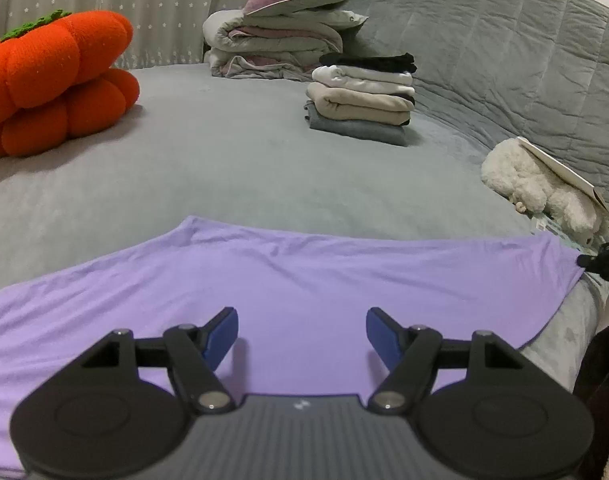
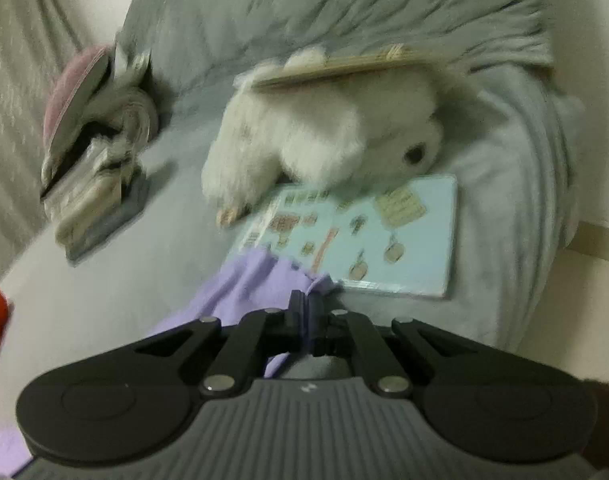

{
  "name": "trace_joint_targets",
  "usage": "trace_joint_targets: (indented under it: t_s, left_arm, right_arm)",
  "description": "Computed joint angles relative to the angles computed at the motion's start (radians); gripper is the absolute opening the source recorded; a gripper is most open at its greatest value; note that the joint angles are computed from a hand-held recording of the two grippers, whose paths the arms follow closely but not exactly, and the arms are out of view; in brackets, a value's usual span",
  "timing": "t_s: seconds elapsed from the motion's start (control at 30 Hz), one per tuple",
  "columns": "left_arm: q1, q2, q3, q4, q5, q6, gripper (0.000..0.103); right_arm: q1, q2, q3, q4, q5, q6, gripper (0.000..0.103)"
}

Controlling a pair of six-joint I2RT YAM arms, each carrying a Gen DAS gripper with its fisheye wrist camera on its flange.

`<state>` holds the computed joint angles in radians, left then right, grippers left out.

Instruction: Fold clothes

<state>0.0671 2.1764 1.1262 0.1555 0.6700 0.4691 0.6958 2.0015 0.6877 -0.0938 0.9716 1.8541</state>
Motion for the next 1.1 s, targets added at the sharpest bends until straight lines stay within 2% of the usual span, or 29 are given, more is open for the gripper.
trace_joint_targets:
  t_s: [0.17, 0.27, 0.33, 0.37, 0.4, 0.47, 0.73, 0.9, 0.93, 0.97, 1.0, 1.03, 1.1]
  left_arm:
    - [-0.01, 0.009, 0.01, -0.022, -0.021, 0.005, 0.072]
    - [-0.01, 0.009, 0.01, -0.026, -0.018, 0.005, 0.072]
    - [-0.009, 0.008, 0.01, -0.027, -0.016, 0.005, 0.072]
    - [-0.009, 0.008, 0.01, -0.028, -0.015, 0.005, 0.072]
    - [-0.008, 0.008, 0.01, -0.029, -0.014, 0.005, 0.072]
    - [-0.007, 0.007, 0.01, -0.03, -0.012, 0.005, 0.072]
    - [-0.009, 0.01, 0.011, -0.033, -0.007, 0.002, 0.072]
    - [-0.012, 0.013, 0.022, -0.056, -0.003, -0.006, 0.072]
    - [-0.011, 0.012, 0.023, -0.058, 0.0, -0.005, 0.072]
    - [-0.01, 0.011, 0.024, -0.063, 0.004, -0.004, 0.072]
    - [-0.008, 0.011, 0.027, -0.071, 0.009, -0.004, 0.072]
    - [-0.006, 0.011, 0.03, -0.078, 0.014, -0.003, 0.072]
    - [0.001, 0.015, 0.047, -0.11, 0.034, -0.006, 0.072]
  right_arm:
    - [-0.012, -0.001, -0.057, 0.067, -0.047, 0.007, 0.002]
    - [0.02, -0.012, -0.083, 0.101, -0.017, 0.034, 0.014]
    - [0.037, -0.039, -0.116, 0.123, -0.012, 0.077, 0.015]
    - [0.043, -0.049, -0.126, 0.129, -0.006, 0.095, 0.02]
    - [0.048, -0.06, -0.135, 0.135, 0.001, 0.114, 0.034]
    - [0.062, -0.069, -0.136, 0.13, 0.017, 0.127, 0.045]
    - [0.051, 0.031, 0.002, 0.006, 0.005, 0.056, 0.045]
    - [0.034, 0.17, 0.207, -0.245, 0.02, -0.002, 0.044]
    - [0.032, 0.196, 0.243, -0.29, 0.026, -0.003, 0.042]
    - [0.031, 0.219, 0.275, -0.328, 0.032, -0.009, 0.031]
    - [0.031, 0.231, 0.292, -0.346, 0.038, -0.024, 0.014]
    - [0.031, 0.233, 0.301, -0.357, 0.039, -0.036, 0.007]
    - [0.03, 0.236, 0.317, -0.376, 0.043, -0.06, 0.007]
